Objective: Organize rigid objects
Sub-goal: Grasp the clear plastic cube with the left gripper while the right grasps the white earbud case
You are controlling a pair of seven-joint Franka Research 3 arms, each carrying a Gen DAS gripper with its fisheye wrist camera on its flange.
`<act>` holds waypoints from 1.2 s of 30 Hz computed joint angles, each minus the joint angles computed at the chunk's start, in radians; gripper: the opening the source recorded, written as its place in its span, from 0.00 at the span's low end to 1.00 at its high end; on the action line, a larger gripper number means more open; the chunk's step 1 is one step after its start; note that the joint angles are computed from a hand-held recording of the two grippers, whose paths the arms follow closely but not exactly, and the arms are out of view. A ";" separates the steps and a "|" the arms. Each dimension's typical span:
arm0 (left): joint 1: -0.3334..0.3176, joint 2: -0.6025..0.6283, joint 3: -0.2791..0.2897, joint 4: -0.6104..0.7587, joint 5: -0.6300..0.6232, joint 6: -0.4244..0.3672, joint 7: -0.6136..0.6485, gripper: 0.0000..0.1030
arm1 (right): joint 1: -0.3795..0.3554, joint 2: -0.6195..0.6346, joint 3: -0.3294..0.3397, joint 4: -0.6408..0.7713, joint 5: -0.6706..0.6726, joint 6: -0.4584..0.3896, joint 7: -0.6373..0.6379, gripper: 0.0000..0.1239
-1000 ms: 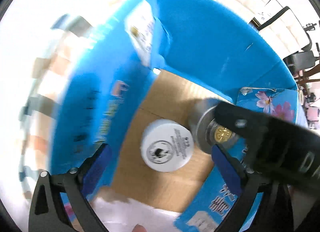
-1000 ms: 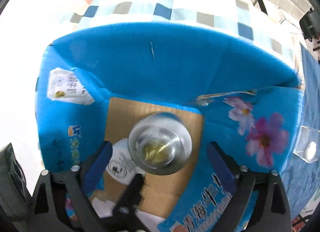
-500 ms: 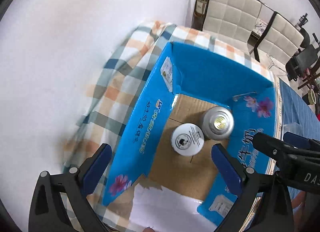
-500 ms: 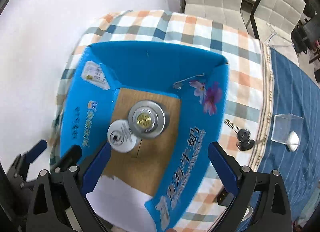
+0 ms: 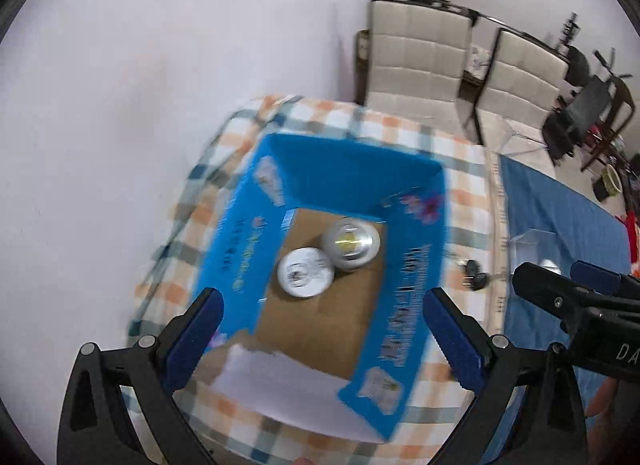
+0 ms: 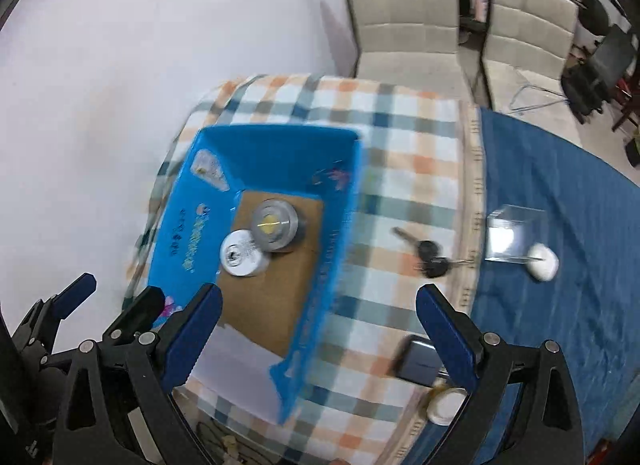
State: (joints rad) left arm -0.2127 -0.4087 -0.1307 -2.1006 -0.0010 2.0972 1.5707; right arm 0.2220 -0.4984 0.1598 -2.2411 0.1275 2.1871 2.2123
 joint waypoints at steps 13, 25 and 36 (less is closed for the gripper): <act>-0.138 0.206 -0.126 0.071 -0.042 -0.009 -0.068 0.99 | -0.218 -0.327 -0.138 -0.307 -0.014 -0.099 -0.072 0.80; -0.208 0.528 -0.194 0.328 -0.121 -0.057 -0.129 0.99 | -0.422 -0.295 -0.247 -0.496 0.072 -0.028 -0.185 0.80; -0.301 0.856 -0.226 0.659 -0.006 -0.207 -0.188 0.99 | -0.537 -0.106 -0.295 -0.494 0.057 0.059 -0.214 0.78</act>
